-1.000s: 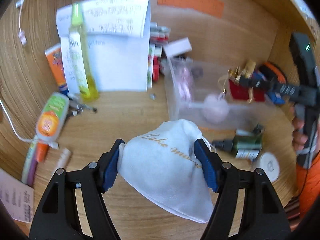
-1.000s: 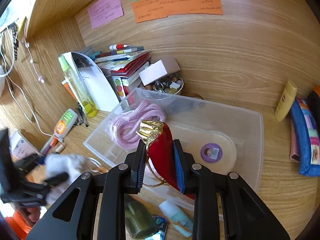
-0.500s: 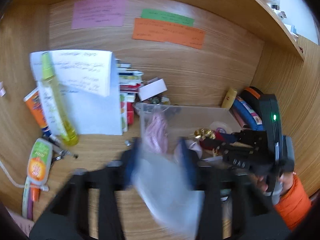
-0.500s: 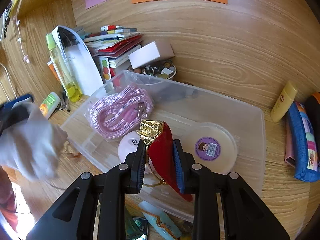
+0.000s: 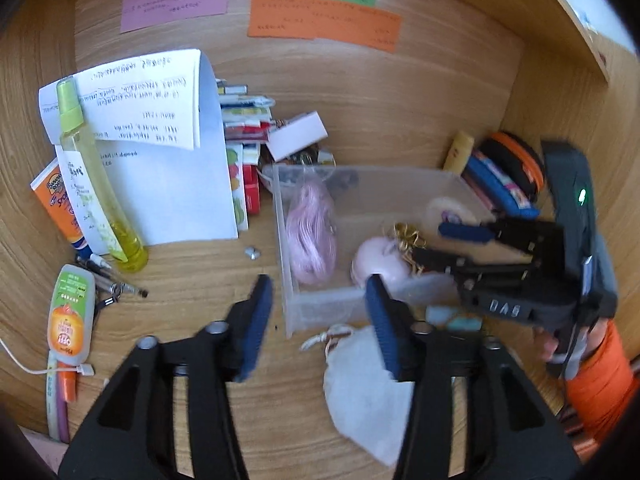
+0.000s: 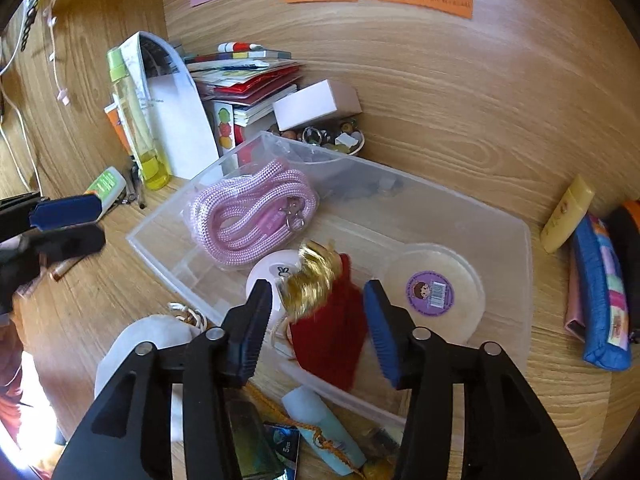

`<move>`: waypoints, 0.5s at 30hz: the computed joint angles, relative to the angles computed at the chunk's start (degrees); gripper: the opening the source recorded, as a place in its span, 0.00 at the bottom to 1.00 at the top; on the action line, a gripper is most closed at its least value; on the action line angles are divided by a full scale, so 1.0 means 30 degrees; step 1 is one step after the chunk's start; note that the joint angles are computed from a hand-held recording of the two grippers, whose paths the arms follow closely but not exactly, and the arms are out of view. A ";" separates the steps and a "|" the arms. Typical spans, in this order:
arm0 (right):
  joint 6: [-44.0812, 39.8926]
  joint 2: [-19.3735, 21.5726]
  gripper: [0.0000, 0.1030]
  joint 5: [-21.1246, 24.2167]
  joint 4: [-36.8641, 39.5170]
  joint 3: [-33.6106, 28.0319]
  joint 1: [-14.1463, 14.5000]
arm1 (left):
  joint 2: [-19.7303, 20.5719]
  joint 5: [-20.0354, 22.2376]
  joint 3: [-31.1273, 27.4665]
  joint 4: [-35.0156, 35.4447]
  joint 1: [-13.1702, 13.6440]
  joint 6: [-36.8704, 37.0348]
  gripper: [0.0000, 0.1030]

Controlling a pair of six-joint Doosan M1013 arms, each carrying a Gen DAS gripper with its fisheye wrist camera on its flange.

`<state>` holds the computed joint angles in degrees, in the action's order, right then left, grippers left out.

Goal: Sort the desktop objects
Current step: 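Set the white bag down while the right tool drops the red pouch in, then grasp the white bag with the left tool while the right grasps the green jar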

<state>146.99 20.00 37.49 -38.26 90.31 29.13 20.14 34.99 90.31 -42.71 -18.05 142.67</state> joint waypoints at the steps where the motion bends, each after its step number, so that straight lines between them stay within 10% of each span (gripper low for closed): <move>1: 0.0296 -0.0016 0.46 0.0194 -0.0392 0.0004 0.0117 | -0.0035 0.0007 0.0089 0.0194 -0.0029 0.0101 0.49; 4: 0.1100 -0.0288 0.59 0.0141 -0.1257 0.0293 0.0342 | -0.0138 0.0349 0.0355 0.0292 -0.0023 0.0593 0.53; 15: 0.0397 -0.1354 0.61 -0.0471 -0.1710 0.1552 0.1355 | -0.0139 0.2092 0.0924 0.1365 0.0229 0.0519 0.71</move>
